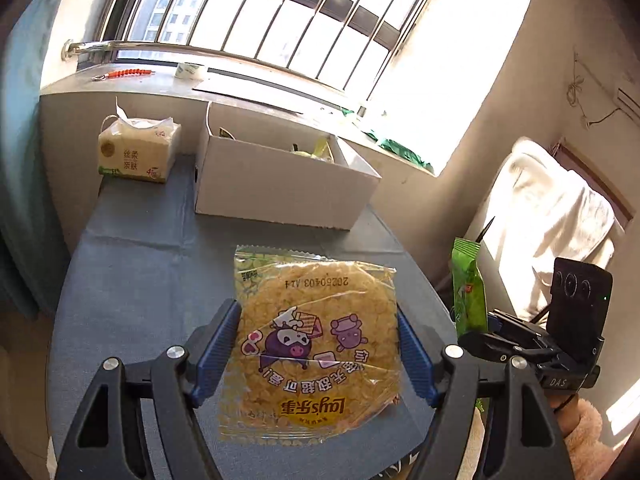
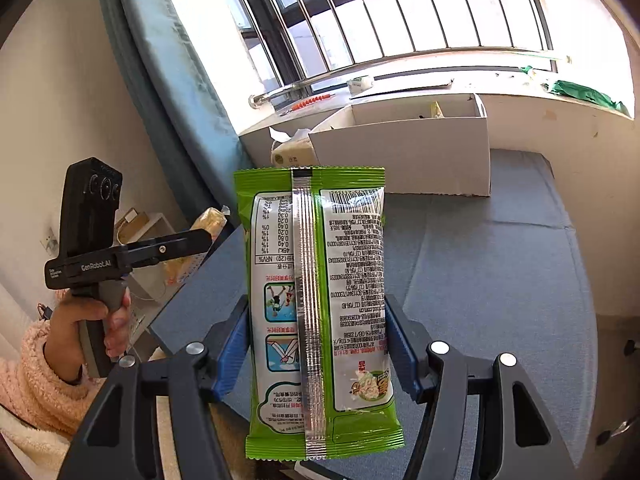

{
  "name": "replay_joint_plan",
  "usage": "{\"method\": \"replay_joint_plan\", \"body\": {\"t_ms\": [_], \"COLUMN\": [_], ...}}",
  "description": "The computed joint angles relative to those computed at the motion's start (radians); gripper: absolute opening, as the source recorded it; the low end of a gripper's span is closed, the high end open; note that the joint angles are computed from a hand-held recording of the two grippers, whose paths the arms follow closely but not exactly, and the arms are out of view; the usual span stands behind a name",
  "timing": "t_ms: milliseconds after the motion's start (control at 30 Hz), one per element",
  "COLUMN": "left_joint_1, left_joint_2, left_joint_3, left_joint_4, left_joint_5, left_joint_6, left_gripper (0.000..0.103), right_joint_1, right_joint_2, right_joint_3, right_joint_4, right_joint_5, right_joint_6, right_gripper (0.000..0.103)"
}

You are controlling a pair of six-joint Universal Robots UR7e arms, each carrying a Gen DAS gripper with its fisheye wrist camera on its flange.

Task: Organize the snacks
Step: 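Drop the cookie pack in the box with left tool while right drops the biscuit packet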

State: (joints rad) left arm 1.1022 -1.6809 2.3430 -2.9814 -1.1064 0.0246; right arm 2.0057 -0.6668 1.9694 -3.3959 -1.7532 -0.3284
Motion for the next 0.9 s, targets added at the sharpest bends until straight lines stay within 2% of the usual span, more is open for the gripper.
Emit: {"method": "replay_joint_plan", "body": {"t_ms": [33,100,200,267,367,467,567,633,733,767,833,867,900], "left_joint_1": [-0.010,-0.005,-0.003,0.000,0.028,0.067,0.093,0.122,0.158,0.164,0.178,0.183,0.193], "left_joint_2": [0.021,0.061,0.149,0.214,0.305,0.400,0.499,0.553,0.605,0.617,0.647,0.653,0.658], "left_joint_3": [-0.018,-0.077,-0.192,-0.278,-0.427,-0.589,-0.727,-0.807,-0.887,-0.905,-0.959,-0.969,-0.982], "left_joint_4": [-0.029,-0.044,-0.070,-0.084,-0.034,0.047,0.083,0.123,0.167,0.187,0.258,0.281,0.299], "left_joint_5": [0.026,0.016,0.041,0.062,0.026,-0.007,0.003,-0.033,-0.051,-0.047,-0.040,-0.038,-0.059], "left_joint_6": [0.002,0.020,0.065,0.101,0.134,0.109,0.156,0.150,0.109,0.109,0.095,0.075,0.067], "left_gripper": [0.079,0.079,0.079,0.079,0.079,0.079,0.079,0.079,0.079,0.079,0.093,0.103,0.103], "right_joint_1": [0.000,-0.007,-0.010,-0.010,-0.018,-0.032,-0.036,-0.040,-0.067,-0.070,-0.068,-0.068,-0.067], "right_joint_2": [0.009,0.023,0.061,0.095,0.155,0.228,0.318,0.376,0.414,0.433,0.472,0.494,0.512], "right_joint_3": [-0.029,-0.098,-0.250,-0.369,-0.567,-0.769,-0.970,-1.101,-1.194,-1.228,-1.301,-1.341,-1.379], "right_joint_4": [-0.003,0.021,0.112,0.185,0.325,0.471,0.591,0.685,0.762,0.785,0.825,0.845,0.875], "right_joint_5": [0.009,0.041,0.034,-0.003,-0.044,-0.072,-0.129,-0.155,-0.077,-0.085,-0.133,-0.156,-0.181], "right_joint_6": [0.016,0.041,0.062,0.085,0.134,0.171,0.161,0.163,0.207,0.212,0.190,0.183,0.189], "right_gripper": [0.067,0.067,0.068,0.068,0.068,0.068,0.068,0.068,0.070,0.070,0.075,0.088,0.103]}}
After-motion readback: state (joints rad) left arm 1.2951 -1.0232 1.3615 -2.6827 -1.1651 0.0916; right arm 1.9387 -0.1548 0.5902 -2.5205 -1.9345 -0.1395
